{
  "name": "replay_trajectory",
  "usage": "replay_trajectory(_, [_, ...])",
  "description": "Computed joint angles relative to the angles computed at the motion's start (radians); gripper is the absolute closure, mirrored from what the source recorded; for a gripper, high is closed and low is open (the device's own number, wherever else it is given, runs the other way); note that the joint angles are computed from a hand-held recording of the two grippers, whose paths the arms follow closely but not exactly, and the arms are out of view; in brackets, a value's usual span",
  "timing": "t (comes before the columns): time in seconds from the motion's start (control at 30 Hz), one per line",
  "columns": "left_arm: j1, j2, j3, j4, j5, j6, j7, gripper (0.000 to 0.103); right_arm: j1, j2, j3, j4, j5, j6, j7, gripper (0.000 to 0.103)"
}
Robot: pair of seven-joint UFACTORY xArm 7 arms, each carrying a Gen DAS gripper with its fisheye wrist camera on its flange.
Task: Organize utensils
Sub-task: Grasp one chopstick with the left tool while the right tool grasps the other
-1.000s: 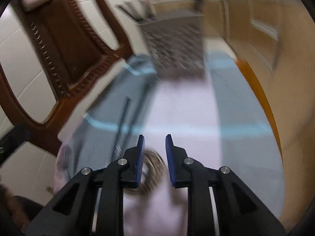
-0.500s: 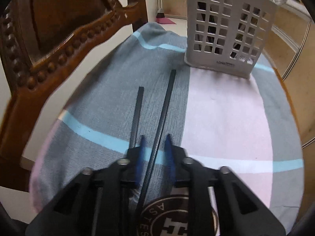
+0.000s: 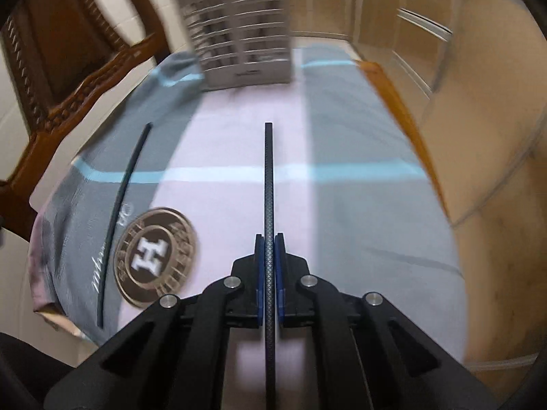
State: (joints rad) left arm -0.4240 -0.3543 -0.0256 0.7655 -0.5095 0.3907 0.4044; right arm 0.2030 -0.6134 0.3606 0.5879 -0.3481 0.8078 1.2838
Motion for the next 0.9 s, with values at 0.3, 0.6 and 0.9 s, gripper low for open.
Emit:
replay_trajectory(0.3, [0.117,0.278,-0.178,0.175,0.447,0.074,-0.426,0.056,-0.011,-0.208,-0.032,-0.084,0.016,-0.123,0.0,0.059])
replay_trajectory(0.6, [0.045,0.2,-0.125,0.049,0.391,-0.03,-0.305,0.097,0.033,-0.364,-0.055,-0.159,0.173,-0.095,-0.105,0.046])
replay_trajectory(0.9, [0.03,0.084,-0.109,-0.049,0.286,-0.004,-0.199,0.097,0.03,-0.347,-0.029,-0.152,0.221,-0.11,-0.144,0.046])
